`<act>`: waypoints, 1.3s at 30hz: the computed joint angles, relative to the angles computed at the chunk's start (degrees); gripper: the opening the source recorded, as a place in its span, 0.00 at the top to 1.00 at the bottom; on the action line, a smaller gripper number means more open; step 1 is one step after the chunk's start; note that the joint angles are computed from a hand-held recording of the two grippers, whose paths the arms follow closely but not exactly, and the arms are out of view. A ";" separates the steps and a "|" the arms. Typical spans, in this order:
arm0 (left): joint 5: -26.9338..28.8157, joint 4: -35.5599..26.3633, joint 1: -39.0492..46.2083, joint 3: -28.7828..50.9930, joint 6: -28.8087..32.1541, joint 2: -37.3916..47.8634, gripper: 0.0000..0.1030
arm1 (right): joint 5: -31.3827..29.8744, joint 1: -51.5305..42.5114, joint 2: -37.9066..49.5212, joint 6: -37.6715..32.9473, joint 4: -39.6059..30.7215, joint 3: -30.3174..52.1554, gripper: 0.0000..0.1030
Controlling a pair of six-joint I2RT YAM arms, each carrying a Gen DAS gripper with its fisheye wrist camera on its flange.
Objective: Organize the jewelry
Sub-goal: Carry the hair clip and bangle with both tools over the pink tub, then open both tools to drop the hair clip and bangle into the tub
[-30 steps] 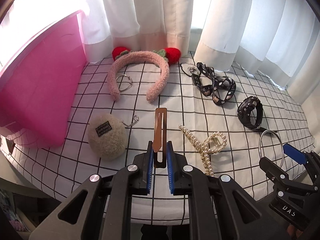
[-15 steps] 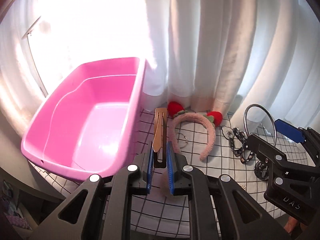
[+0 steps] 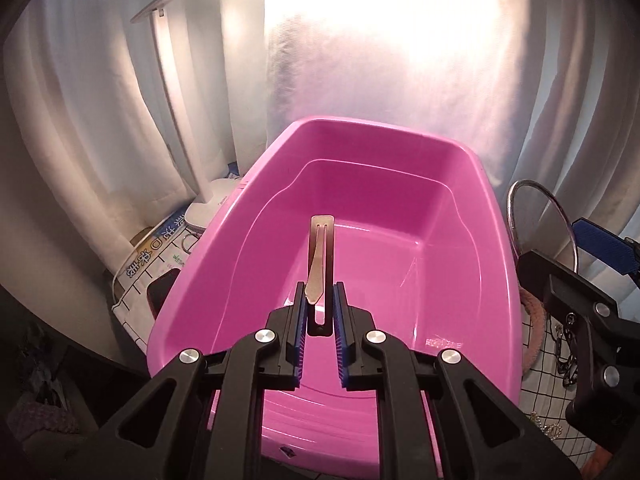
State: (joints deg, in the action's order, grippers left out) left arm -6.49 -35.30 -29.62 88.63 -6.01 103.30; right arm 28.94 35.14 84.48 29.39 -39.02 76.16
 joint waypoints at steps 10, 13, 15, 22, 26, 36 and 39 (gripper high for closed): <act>1.12 -3.32 4.81 6.96 -0.07 8.52 0.88 | -6.89 -5.04 15.42 0.32 -3.61 12.77 0.32; 1.84 -4.30 5.30 8.93 -0.01 10.63 0.87 | -7.57 -5.67 17.91 0.93 -5.40 15.30 0.32; 2.42 -5.14 5.52 10.06 -0.17 11.70 0.87 | -7.99 -6.19 19.88 1.02 -6.44 17.32 0.32; 3.62 -6.41 5.84 12.00 -0.15 13.45 0.86 | -9.00 -6.75 23.37 1.48 -8.63 20.39 0.31; 3.16 -5.96 6.12 11.56 -0.27 13.13 0.57 | -8.53 -6.81 23.62 1.47 -9.05 20.53 0.31; 2.89 -4.55 6.10 9.02 -0.18 10.34 0.45 | -4.96 -5.35 19.73 1.76 -8.31 17.61 0.31; 2.85 -4.12 5.48 7.48 -0.59 8.53 0.43 | -3.64 -4.80 14.02 3.03 -7.14 13.09 0.31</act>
